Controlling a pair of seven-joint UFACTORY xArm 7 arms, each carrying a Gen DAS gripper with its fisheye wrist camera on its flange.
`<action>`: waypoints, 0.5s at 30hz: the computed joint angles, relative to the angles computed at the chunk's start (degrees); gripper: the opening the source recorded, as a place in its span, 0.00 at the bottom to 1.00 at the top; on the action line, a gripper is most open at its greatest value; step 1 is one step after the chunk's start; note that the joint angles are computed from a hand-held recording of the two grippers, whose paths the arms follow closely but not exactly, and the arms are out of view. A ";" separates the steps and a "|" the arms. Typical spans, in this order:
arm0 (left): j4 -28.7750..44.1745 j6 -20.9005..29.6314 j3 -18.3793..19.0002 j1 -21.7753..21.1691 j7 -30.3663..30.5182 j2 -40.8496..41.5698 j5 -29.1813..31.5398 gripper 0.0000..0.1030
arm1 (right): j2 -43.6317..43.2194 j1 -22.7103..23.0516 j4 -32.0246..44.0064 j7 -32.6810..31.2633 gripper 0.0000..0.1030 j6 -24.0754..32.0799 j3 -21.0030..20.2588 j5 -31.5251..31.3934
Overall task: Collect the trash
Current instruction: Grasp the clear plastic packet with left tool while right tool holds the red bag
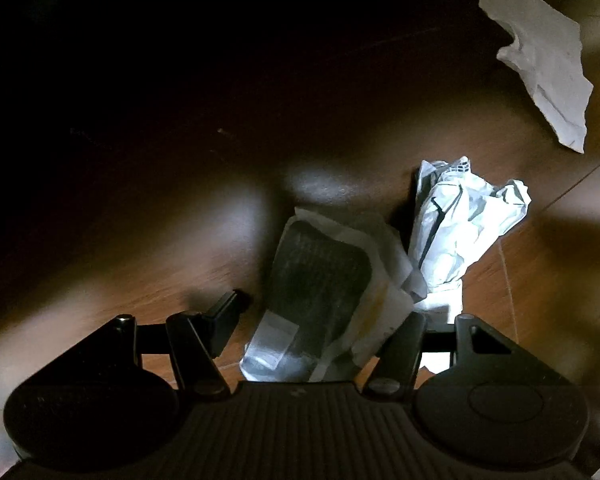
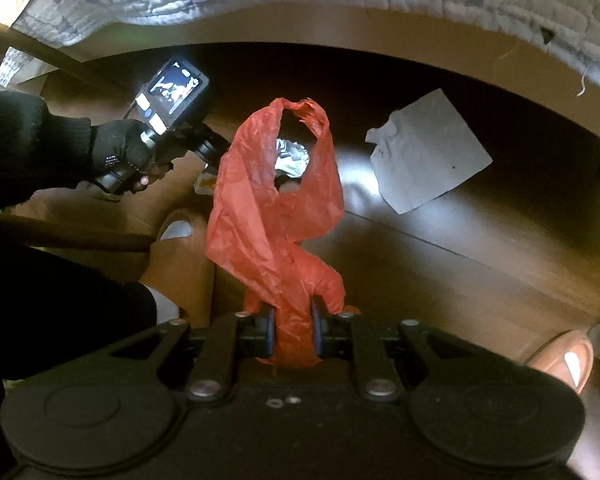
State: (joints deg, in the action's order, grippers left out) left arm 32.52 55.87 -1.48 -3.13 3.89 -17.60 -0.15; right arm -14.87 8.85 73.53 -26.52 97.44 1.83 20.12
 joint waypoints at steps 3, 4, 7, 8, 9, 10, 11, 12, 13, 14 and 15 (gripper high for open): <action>-0.87 -1.16 0.32 -0.07 0.23 -0.98 -1.04 0.55 | 0.09 0.07 0.14 0.21 0.16 0.25 0.14 -0.03; -1.13 -1.47 0.31 -0.14 0.34 -1.40 -1.17 0.47 | 0.07 0.10 0.20 0.28 0.16 0.26 0.17 -0.03; -0.86 -0.49 0.54 -0.24 0.27 -1.92 -2.22 0.27 | -0.11 0.24 0.18 0.54 0.16 -0.06 0.38 -0.21; -0.60 -0.04 0.43 -0.19 -0.11 -1.90 -2.25 0.26 | -0.17 0.29 0.21 0.52 0.16 -0.19 0.41 -0.27; -0.29 0.31 0.25 -0.12 -0.41 -2.00 -1.89 0.24 | -0.37 0.34 0.13 0.46 0.16 -0.41 0.44 -0.35; 0.14 0.94 0.06 -0.17 -0.61 -2.19 -1.63 0.23 | -0.69 0.40 -0.12 0.26 0.16 -0.85 0.46 -0.39; 0.78 1.97 -0.13 -0.27 -0.73 -2.29 -1.34 0.23 | -1.00 0.44 -0.40 0.09 0.16 -1.20 0.46 -0.55; 1.45 3.04 -0.39 -0.41 -0.86 -2.57 -0.90 0.23 | -1.26 0.48 -0.58 0.03 0.16 -1.53 0.49 -0.72; 2.12 3.96 -0.62 -0.71 -0.96 -2.87 -0.91 0.23 | -1.50 0.48 -0.72 -0.14 0.16 -1.70 0.36 -0.74; 2.97 5.18 -0.63 -0.98 -0.75 -3.30 -1.07 0.23 | -1.93 0.48 -1.12 -0.34 0.16 -2.05 0.28 -0.73; 3.75 6.26 -0.71 -1.17 -0.70 -3.69 -1.05 0.23 | -2.29 0.49 -1.37 -0.54 0.16 -2.41 0.21 -0.74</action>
